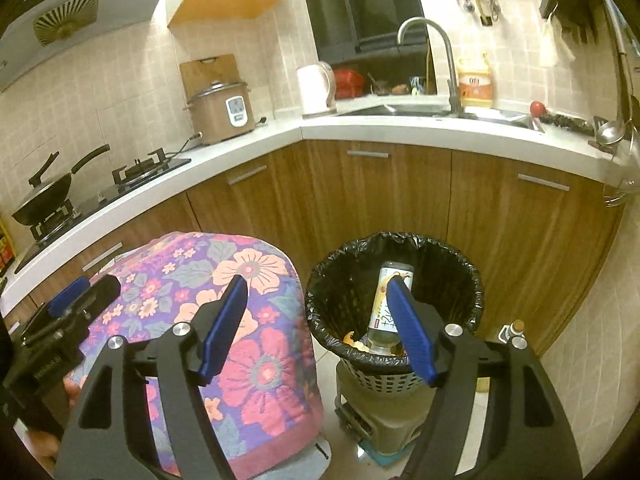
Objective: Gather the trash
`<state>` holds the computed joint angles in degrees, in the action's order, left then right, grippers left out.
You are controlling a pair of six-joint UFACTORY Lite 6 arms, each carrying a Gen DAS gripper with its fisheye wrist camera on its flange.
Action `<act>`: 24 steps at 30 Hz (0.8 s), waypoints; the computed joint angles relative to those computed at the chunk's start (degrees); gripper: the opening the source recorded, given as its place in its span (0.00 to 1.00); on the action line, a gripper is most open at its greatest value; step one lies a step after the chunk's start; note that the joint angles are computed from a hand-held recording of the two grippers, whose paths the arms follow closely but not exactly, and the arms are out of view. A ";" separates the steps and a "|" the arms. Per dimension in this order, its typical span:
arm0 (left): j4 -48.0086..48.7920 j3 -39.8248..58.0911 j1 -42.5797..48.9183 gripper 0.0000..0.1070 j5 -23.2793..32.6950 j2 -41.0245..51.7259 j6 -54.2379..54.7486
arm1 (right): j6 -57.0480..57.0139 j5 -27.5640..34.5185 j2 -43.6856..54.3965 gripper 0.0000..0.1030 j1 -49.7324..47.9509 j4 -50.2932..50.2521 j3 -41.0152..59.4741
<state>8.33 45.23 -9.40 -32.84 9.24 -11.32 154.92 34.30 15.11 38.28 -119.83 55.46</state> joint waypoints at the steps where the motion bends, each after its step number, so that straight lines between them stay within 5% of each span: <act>1: -2.47 -0.61 -0.35 0.82 -0.93 0.38 2.54 | 1.44 1.09 0.56 0.66 0.58 -0.90 -0.24; 8: 0.00 0.13 1.74 0.83 -1.57 3.34 -0.73 | 5.33 -0.35 1.46 0.66 0.77 -5.33 0.28; 17: -19.59 -2.23 -3.16 0.89 -5.44 2.95 16.86 | -3.73 4.13 1.82 0.66 3.80 2.18 1.78; 24: -19.75 -1.82 -2.51 0.89 -4.14 2.90 16.23 | -5.83 4.57 2.02 0.66 4.34 3.69 2.72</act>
